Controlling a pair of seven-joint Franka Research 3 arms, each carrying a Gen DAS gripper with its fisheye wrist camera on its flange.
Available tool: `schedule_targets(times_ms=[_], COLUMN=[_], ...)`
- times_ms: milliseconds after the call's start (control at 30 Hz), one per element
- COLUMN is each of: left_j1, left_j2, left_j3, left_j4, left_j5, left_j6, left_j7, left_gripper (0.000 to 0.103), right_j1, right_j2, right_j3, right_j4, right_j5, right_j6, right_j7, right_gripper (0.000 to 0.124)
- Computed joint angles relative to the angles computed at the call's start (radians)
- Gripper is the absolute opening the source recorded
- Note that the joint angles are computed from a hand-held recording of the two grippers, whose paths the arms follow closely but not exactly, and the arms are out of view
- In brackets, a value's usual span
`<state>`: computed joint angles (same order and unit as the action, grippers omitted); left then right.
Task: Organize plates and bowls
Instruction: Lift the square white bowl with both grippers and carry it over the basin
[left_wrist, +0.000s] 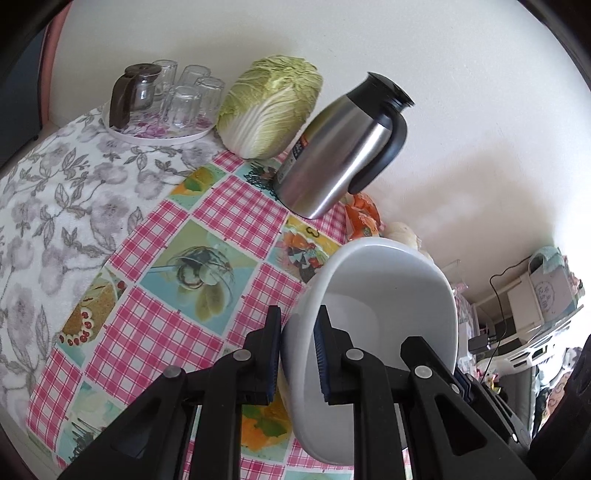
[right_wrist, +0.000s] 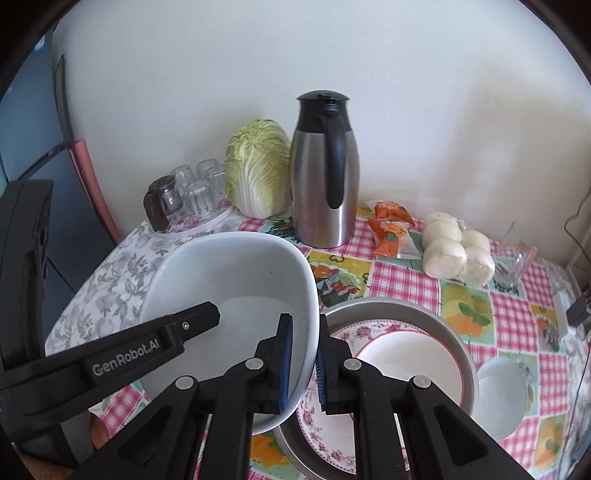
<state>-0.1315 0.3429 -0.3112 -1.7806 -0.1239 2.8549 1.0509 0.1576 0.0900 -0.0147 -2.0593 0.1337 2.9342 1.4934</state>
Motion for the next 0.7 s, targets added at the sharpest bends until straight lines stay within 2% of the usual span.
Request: schedule_targets(times_ms=[233, 300, 400, 533, 700], left_j1=[-0.086, -0.085, -0.065, -0.099, -0.103], left_j2=[0.014, 0.022, 0.032, 0.020, 0.011], left_j3=[0.056, 0.046, 0.012, 0.046, 0.040], left_j4=[0.055, 0.065, 0.071, 0.068, 0.066], left_j5=[0.138, 0.139, 0.104, 0.151, 0.167], left_j6=[-0.045, -0.047, -0.033, -0.030, -0.017], left_j7=[-0.091, -0.096, -0.070, -0.120, -0.138], left_gripper=[0.018, 0.018, 0.018, 0.018, 0.018], right_j1=[-0.045, -0.052, -0.052, -0.062, -0.071], right_j2=[-0.030, -0.037, -0.046, -0.054, -0.066], right_j3=[0.022, 0.023, 0.011, 0.014, 0.011], right_j4=[-0.055, -0.057, -0.067, -0.066, -0.060], right_j5=[0.249, 0.310, 0.299, 0.402, 0.555], right_j6=[0.044, 0.043, 0.056, 0.036, 0.003], right_j7=[-0.157, -0.197, -0.193, -0.276, -0.394], right_gripper=[0.013, 0.013, 0.013, 0.013, 0.014])
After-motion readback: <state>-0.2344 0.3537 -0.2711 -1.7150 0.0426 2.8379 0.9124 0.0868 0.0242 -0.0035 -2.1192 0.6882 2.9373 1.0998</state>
